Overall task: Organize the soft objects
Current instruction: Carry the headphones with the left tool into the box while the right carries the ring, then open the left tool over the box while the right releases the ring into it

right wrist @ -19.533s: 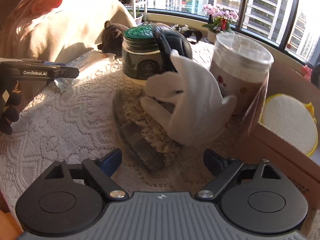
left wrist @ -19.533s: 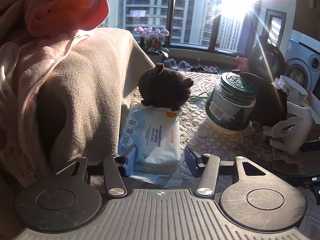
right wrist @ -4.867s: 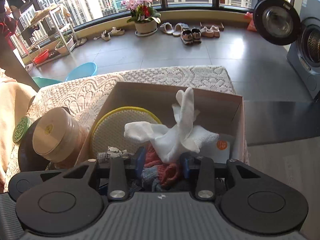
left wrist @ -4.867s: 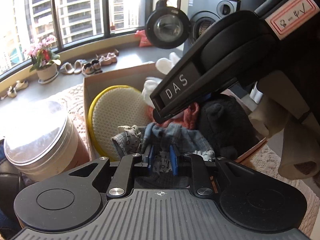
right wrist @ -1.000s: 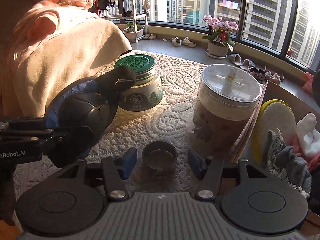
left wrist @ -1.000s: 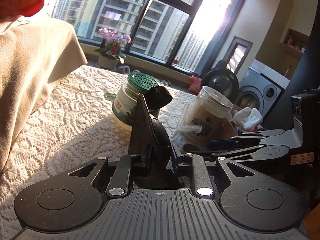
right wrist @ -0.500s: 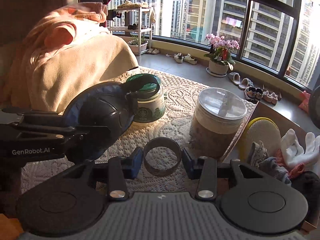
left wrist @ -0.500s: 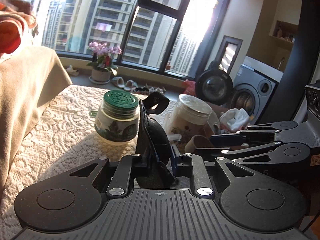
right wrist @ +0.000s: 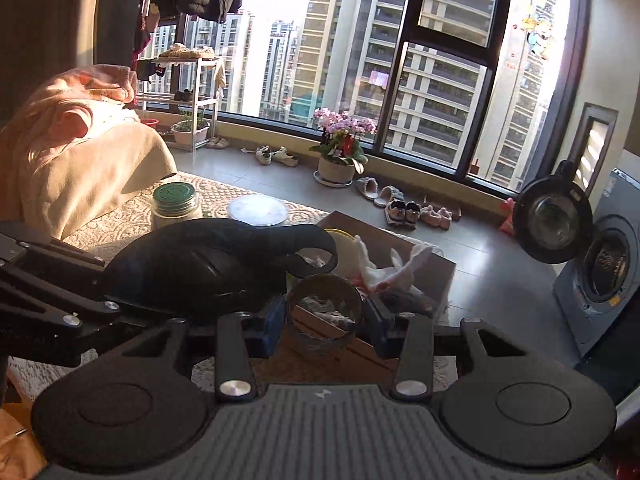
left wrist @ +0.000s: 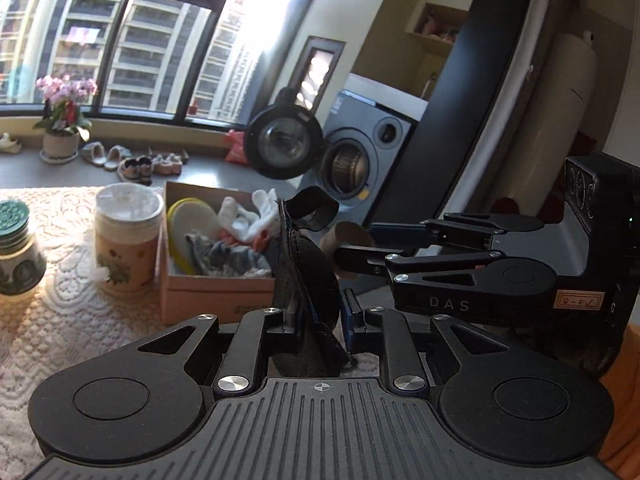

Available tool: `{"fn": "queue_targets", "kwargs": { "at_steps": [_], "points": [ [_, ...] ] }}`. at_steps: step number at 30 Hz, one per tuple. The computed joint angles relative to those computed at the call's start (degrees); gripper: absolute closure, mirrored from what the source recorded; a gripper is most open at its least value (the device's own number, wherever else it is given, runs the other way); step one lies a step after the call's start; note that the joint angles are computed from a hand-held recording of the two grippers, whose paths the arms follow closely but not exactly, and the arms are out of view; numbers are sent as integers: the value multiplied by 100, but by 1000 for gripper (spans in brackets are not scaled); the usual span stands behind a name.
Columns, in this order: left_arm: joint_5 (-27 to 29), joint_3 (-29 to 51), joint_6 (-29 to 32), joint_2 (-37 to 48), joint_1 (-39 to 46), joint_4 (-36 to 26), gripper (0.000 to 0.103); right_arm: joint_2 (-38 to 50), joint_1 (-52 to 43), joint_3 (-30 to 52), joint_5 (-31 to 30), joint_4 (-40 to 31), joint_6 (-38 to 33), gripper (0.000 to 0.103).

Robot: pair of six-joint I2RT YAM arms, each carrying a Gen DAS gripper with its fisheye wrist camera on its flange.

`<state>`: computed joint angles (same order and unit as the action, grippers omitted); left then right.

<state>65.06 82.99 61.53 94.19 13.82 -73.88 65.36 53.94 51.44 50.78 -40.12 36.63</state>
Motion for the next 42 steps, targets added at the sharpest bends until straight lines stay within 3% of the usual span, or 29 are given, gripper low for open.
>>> {"fn": "queue_targets", "kwargs": {
  "at_steps": [3,6,10,13,16,18,20,23,25,27,31,37,42],
  "points": [
    [59,-141,-1113,-308,-512,1061,82,-568,17,-202,344,-497,386,60],
    [39,238,-2273,-130,-1034,1780,82,-969,-85,-397,491,-673,536,60],
    [-35,1392,-3434,525,-1638,2326,82,-1425,-612,-696,382,-434,252,60],
    [116,2059,-4294,982,-1923,3097,82,-1803,-1191,-962,162,-53,-151,60],
    [282,2409,-5003,1644,-2147,3618,81,-2063,-1762,-1240,-152,457,-586,60],
    [24,2696,-4849,2198,-2266,3189,81,-2133,-2170,-1433,-441,832,-839,60],
    [-769,3291,-4253,2882,-2395,2194,81,-2063,-2581,-1583,-801,1209,-1012,60],
    [-1429,3561,-3763,3383,-2433,1665,79,-1798,-3003,-1696,-1295,1724,-1259,60],
    [-2174,2946,-3566,3087,-2451,2216,75,-1476,-3264,-1654,-1631,2107,-1468,60],
    [-3058,1961,-3464,2544,-2544,3194,81,-1084,-3545,-1485,-2080,2479,-1618,60],
    [-2735,1640,-3268,2364,-2368,3296,81,164,-4304,-686,-3482,2870,-1503,60],
    [-2400,1718,-3093,2413,-2200,3139,81,2246,-4590,745,-3965,2809,-1272,60],
    [-2102,1558,-3095,2339,-2066,3132,82,2663,-4494,907,-3927,2886,-1111,59]
  ]
}}
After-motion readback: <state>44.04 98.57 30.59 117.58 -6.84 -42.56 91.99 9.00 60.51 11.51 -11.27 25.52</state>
